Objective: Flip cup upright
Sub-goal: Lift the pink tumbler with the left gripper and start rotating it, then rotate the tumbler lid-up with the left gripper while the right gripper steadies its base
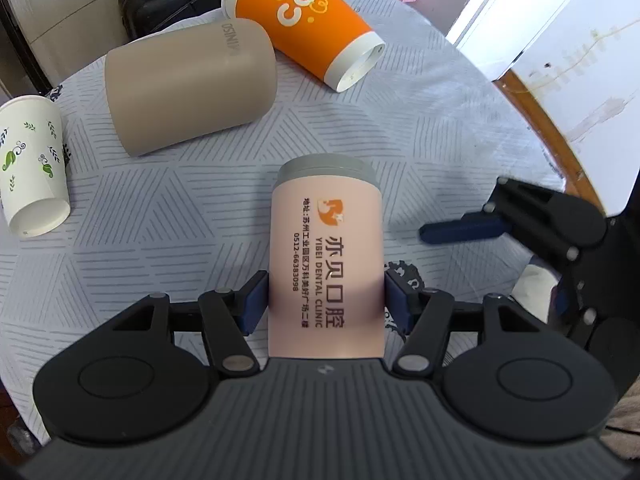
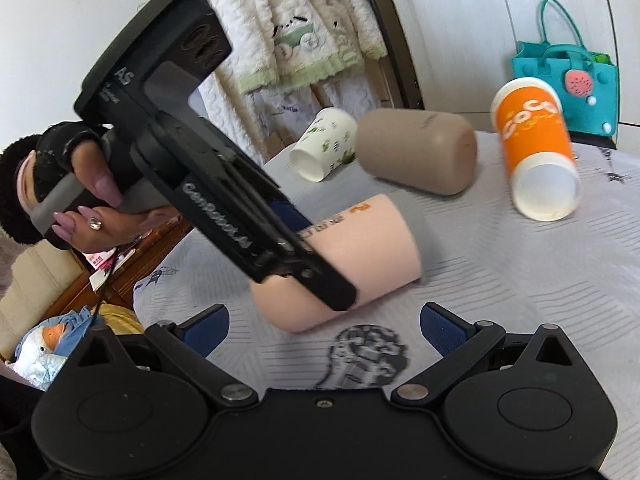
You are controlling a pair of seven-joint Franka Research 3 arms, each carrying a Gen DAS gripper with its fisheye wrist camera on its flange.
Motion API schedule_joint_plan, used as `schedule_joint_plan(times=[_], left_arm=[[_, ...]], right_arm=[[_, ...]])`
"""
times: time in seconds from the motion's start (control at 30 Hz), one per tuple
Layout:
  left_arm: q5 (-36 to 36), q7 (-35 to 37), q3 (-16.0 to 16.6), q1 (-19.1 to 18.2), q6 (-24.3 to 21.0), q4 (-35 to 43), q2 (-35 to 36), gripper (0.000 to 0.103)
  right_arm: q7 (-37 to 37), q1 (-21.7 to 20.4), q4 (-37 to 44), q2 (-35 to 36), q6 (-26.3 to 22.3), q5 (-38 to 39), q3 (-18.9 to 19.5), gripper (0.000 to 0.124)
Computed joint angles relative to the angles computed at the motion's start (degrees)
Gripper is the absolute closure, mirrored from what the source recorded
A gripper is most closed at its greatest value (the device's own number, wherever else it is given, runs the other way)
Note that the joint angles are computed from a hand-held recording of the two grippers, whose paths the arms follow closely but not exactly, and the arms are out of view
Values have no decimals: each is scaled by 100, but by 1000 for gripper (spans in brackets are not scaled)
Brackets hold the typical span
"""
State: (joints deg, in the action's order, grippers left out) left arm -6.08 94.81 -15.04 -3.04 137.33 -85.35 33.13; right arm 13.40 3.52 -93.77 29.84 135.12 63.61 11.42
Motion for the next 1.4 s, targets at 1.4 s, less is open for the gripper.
schedule_joint_plan(times=[1.4], left_arm=[[-4292, 2933, -597, 1294, 119, -683, -164, 57]], right_arm=[[3682, 603, 1768, 1075, 43, -2413, -93, 44]])
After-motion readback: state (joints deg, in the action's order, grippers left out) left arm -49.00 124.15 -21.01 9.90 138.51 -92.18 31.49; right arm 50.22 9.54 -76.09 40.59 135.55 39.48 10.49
